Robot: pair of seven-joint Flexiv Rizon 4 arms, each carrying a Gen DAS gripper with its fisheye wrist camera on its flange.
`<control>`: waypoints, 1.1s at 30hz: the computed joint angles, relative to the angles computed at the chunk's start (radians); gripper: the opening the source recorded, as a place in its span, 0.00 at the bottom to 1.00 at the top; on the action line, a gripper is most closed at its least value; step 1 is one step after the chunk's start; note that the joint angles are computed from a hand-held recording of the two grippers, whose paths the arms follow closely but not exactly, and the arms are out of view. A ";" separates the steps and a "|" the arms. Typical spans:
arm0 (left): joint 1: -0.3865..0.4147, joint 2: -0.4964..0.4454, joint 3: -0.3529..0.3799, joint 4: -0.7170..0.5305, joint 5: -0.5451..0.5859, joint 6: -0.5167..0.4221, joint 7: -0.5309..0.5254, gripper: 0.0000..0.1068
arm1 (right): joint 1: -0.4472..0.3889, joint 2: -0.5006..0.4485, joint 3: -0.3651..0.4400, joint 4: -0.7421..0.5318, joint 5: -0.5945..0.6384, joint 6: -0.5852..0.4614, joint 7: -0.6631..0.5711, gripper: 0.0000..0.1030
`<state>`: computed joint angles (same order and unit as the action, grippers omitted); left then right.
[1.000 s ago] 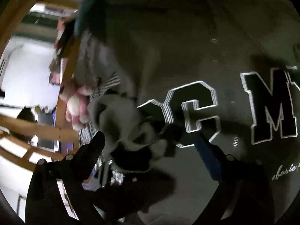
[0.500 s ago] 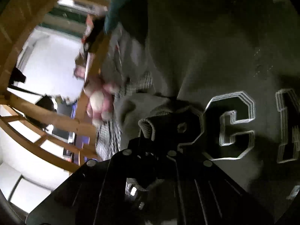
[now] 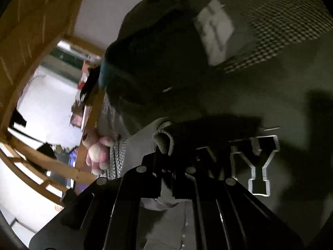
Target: Fold large clothes
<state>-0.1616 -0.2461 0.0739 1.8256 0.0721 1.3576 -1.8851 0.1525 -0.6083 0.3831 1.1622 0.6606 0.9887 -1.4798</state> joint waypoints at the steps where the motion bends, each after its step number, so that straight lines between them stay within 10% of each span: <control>1: 0.010 -0.008 -0.020 -0.002 -0.031 -0.001 0.011 0.80 | -0.016 0.008 0.007 0.019 0.020 0.018 -0.013 0.07; 7: -0.114 -0.048 0.081 -0.099 0.142 -0.017 -0.166 0.80 | -0.103 0.047 -0.005 0.101 0.087 0.038 -0.046 0.07; 17: -0.133 -0.237 0.052 -0.329 0.186 -0.323 -0.190 0.81 | -0.066 -0.038 -0.084 0.091 -0.087 -0.011 0.043 0.07; 20: -0.166 -0.272 0.074 -0.385 0.250 -0.389 -0.206 0.85 | 0.000 -0.011 -0.164 0.166 -0.238 0.058 0.092 0.32; 22: -0.161 -0.275 0.068 -0.393 0.254 -0.400 -0.213 0.86 | 0.021 0.030 -0.189 0.241 -0.301 0.179 0.112 0.90; 26: -0.152 -0.273 0.064 -0.381 0.261 -0.381 -0.223 0.87 | 0.172 0.113 -0.327 0.377 -0.560 0.349 0.188 0.92; 33: -0.159 -0.272 0.063 -0.384 0.283 -0.387 -0.242 0.88 | 0.355 0.000 -0.384 0.352 -0.971 0.153 0.177 0.92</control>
